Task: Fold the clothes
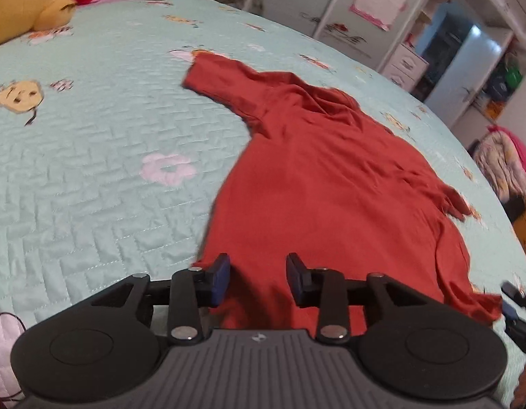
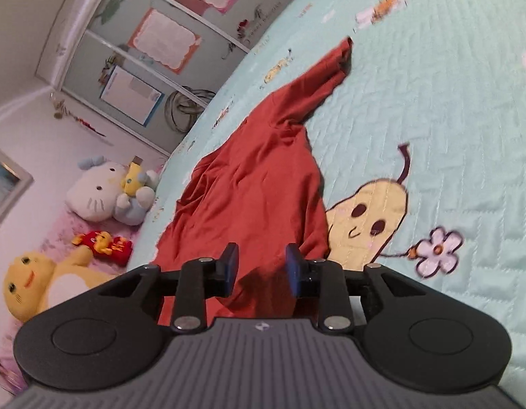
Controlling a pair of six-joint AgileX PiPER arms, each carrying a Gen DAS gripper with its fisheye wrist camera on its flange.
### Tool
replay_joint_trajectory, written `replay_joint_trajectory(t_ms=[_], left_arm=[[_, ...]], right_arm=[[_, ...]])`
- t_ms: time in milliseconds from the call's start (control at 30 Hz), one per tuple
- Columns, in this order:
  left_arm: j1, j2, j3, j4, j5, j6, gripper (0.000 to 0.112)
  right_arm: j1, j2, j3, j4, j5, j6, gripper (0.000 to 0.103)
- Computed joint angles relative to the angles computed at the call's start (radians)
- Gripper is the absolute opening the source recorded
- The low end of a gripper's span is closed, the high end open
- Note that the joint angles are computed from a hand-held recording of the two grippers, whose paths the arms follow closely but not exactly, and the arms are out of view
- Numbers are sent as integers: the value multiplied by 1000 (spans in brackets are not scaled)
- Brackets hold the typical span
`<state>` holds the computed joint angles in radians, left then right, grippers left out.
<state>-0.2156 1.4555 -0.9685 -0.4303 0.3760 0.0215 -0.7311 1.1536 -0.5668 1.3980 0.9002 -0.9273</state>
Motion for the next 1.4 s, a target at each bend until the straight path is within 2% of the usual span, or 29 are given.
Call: replay_joint_trajectory(t_ms=[67, 133, 200, 267, 333, 400, 433, 500, 600, 667, 733, 767, 800, 867, 900, 933, 1000, 1100, 1167, 1233, 1300, 1400], left_arm=[[25, -21, 28, -68, -8, 36, 53], [20, -50, 53, 19, -25, -87, 54], [-1, -107, 104, 210, -61, -287, 54], [-38, -178, 155, 409, -76, -479, 54], [-139, -249, 194, 609, -91, -571, 54], [-277, -291, 196, 809, -60, -638, 58], [-374, -285, 189, 909, -56, -665, 62], [-567, -230, 153, 1109, -28, -707, 76], [-801, -56, 64, 1409, 21, -784, 77], [-856, 52, 5, 1492, 14, -766, 77], [-850, 136, -80, 1414, -6, -620, 72], [-804, 157, -123, 1316, -36, -570, 59], [-766, 182, -170, 1216, -57, -521, 36], [-682, 225, -254, 1016, -89, -480, 21], [-640, 247, -303, 916, -90, -476, 21], [-610, 275, -368, 816, -53, -433, 20], [-556, 330, -482, 675, 18, -306, 16], [-504, 391, -587, 440, 101, -117, 16], [-496, 418, -630, 394, 132, -82, 16], [-484, 420, -617, 331, 121, -20, 16], [-472, 420, -602, 268, 104, 44, 16], [-477, 427, -602, 295, 97, 9, 16]], right_arm=[[-18, -41, 15, -14, 0, -52, 35], [-28, -103, 30, -66, -23, -99, 40], [-42, -181, 52, -151, -36, -129, 42], [-92, -229, 76, -205, 13, -164, 45], [-144, -265, 108, -242, 56, -183, 45], [-202, -286, 146, -255, 83, -185, 45], [-241, -282, 164, -247, 107, -191, 45], [-300, -251, 192, -229, 136, -206, 45], [-356, -224, 217, -208, 170, -248, 45], [-361, -239, 223, -216, 177, -261, 45], [-357, -257, 224, -230, 179, -274, 45], [-356, -265, 222, -238, 181, -285, 45], [-353, -274, 221, -246, 180, -299, 45], [-318, -314, 223, -263, 150, -323, 46], [-291, -333, 226, -268, 122, -341, 46], [-265, -341, 227, -267, 99, -359, 46], [-188, -342, 227, -250, 35, -380, 46], [-42, -320, 218, -206, -82, -403, 46], [46, -293, 206, -156, -148, -423, 46], [161, -268, 192, -98, -248, -452, 47], [297, -248, 181, -30, -378, -503, 53], [519, -207, 167, 117, -628, -659, 53]])
